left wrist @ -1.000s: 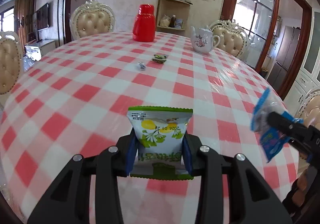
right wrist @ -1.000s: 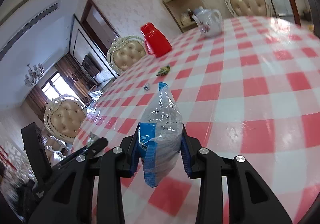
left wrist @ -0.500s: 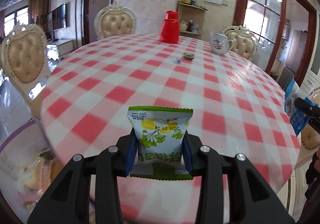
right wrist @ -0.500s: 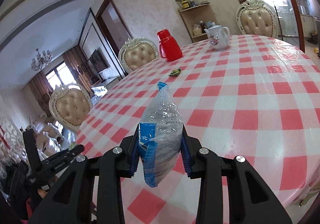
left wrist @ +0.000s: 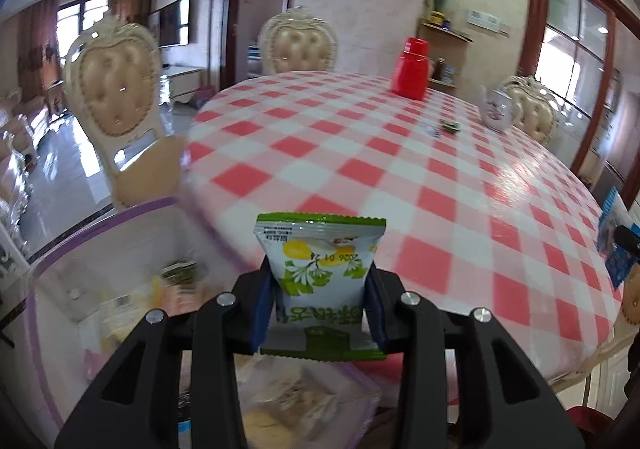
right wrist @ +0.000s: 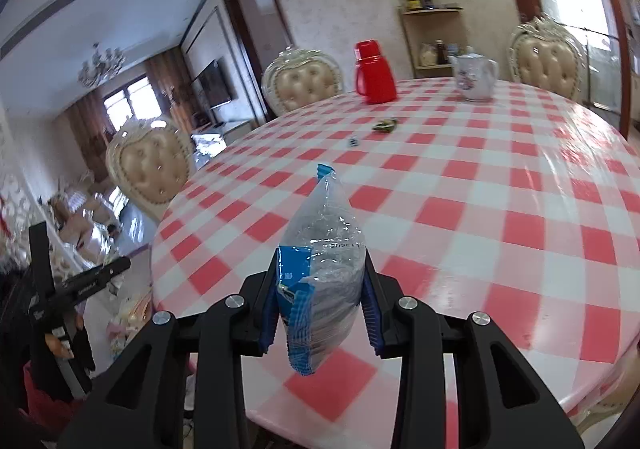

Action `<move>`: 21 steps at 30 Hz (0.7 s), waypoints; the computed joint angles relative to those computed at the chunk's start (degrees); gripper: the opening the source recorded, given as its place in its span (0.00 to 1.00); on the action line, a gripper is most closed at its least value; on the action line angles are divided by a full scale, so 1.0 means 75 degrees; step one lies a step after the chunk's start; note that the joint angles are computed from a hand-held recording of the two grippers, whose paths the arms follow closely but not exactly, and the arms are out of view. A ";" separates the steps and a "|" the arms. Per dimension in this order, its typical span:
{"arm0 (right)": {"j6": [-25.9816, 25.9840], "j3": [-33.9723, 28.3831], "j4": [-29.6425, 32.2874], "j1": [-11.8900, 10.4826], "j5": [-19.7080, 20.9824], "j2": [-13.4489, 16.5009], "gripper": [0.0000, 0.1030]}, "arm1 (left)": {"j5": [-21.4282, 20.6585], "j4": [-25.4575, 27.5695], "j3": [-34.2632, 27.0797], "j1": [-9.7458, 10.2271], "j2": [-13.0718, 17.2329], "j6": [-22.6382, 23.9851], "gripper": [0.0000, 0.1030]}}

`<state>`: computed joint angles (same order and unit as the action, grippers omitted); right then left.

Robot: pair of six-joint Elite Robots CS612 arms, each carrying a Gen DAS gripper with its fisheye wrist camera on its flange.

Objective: Organize snacks
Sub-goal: 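Carry the clear bag and green packet to the plastic box and open both grippers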

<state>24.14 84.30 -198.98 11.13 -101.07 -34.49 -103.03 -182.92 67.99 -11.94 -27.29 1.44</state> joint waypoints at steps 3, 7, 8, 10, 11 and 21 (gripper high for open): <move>-0.0321 -0.0207 0.0186 0.0103 0.0157 0.0052 0.34 | 0.0153 -0.0007 -0.0003 0.0119 0.0014 -0.0078 0.38; -0.0844 -0.0684 0.0607 0.0270 0.0518 0.0204 0.34 | 0.0461 0.0066 -0.0039 0.0278 0.0052 -0.0236 0.38; -0.0978 -0.0825 0.0736 0.0308 0.0644 0.0257 0.34 | 0.0567 0.0097 -0.0062 0.0304 0.0069 -0.0260 0.38; -0.1275 -0.1107 0.1004 0.0389 0.0907 0.0367 0.34 | 0.0754 0.0142 -0.0102 0.0343 0.0096 -0.0305 0.38; -0.1418 -0.1268 0.1162 0.0429 0.1034 0.0430 0.34 | 0.0890 0.0167 -0.0142 0.0369 0.0119 -0.0323 0.38; -0.2593 -0.2742 0.2596 0.0711 0.2460 0.0997 0.34 | 0.1739 0.0375 -0.0356 0.0490 0.0241 -0.0414 0.38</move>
